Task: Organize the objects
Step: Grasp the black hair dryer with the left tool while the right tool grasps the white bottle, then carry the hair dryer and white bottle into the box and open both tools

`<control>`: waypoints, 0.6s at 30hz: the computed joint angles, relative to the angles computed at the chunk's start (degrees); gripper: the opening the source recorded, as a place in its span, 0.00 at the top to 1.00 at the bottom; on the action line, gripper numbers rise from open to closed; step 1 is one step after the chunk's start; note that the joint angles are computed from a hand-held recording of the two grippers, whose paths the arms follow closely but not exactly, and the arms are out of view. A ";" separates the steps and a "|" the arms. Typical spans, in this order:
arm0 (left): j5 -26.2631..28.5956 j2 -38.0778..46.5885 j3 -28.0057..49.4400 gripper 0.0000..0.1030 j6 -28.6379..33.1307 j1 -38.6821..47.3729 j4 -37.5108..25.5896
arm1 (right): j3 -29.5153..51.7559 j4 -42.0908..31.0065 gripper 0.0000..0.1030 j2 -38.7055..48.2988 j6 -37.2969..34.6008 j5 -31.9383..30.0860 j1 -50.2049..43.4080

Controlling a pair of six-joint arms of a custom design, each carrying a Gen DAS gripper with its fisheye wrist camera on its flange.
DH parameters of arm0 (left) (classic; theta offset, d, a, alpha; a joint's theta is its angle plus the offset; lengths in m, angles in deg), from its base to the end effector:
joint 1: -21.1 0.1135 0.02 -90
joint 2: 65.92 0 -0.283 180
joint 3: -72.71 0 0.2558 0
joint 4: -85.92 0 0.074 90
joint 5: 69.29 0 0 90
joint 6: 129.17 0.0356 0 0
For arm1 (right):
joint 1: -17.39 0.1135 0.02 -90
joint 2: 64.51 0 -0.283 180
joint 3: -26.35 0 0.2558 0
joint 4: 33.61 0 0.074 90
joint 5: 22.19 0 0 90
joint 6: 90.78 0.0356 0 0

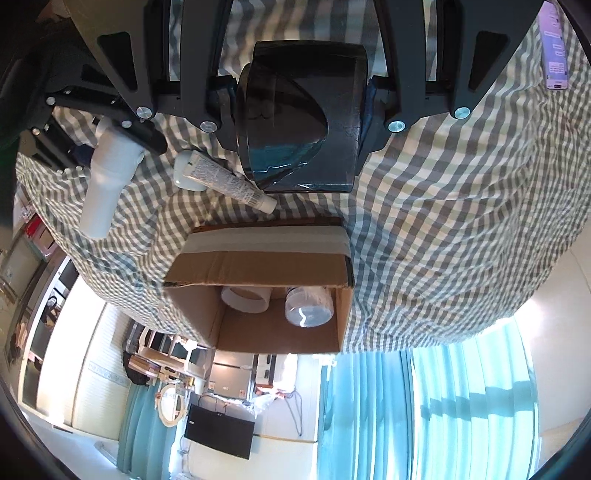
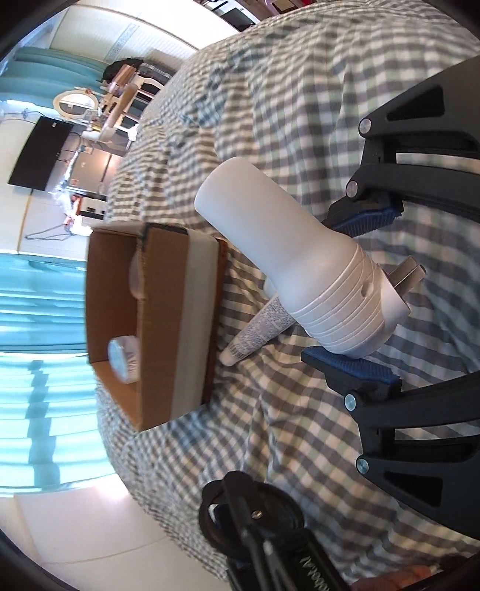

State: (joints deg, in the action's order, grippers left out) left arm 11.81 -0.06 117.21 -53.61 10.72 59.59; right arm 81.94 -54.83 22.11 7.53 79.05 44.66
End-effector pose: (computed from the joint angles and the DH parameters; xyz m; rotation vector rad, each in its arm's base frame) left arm 0.2134 -0.0335 0.1978 -0.1565 2.3849 -0.0171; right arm 0.2602 0.1263 0.1780 -0.3232 2.4372 0.0264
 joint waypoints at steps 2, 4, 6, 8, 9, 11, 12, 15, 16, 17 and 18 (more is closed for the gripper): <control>-1.80 -3.02 0.07 0.53 -0.46 -1.95 -2.19 | -0.64 -0.84 0.45 -2.94 0.10 0.26 0.13; -3.43 -5.49 0.47 0.53 -1.13 -3.78 -4.35 | -1.20 -1.98 0.45 -5.96 0.62 0.71 0.65; -4.65 -7.78 0.96 0.53 -1.84 -5.38 -6.52 | -1.71 -3.34 0.45 -9.09 0.78 0.94 0.83; -5.47 -9.41 1.64 0.53 -2.44 -6.59 -8.27 | -2.16 -4.50 0.45 -12.01 0.73 1.21 1.09; -5.87 -10.36 2.11 0.53 -2.64 -7.20 -9.36 | -2.20 -5.28 0.45 -13.61 0.62 1.49 1.30; -7.01 -11.65 3.01 0.53 -3.07 -8.47 -10.88 | -1.64 -7.19 0.45 -15.98 0.35 1.87 1.66; -7.60 -12.19 3.54 0.53 -3.21 -9.06 -11.58 | -1.36 -7.81 0.45 -16.97 0.19 2.03 1.77; -8.32 -12.97 4.99 0.53 -3.39 -9.68 -12.81 | -0.52 -9.55 0.45 -19.55 -0.68 2.06 1.79; -8.33 -12.96 5.44 0.53 -3.42 -9.64 -13.08 | 0.03 -10.12 0.45 -20.12 -1.16 1.70 1.60; -8.15 -12.77 5.77 0.53 -3.46 -9.45 -13.16 | 0.42 -10.47 0.45 -20.58 -1.43 1.32 1.54; -7.82 -12.60 6.12 0.53 -3.34 -9.09 -13.24 | 0.81 -10.79 0.45 -21.17 -1.81 0.58 1.05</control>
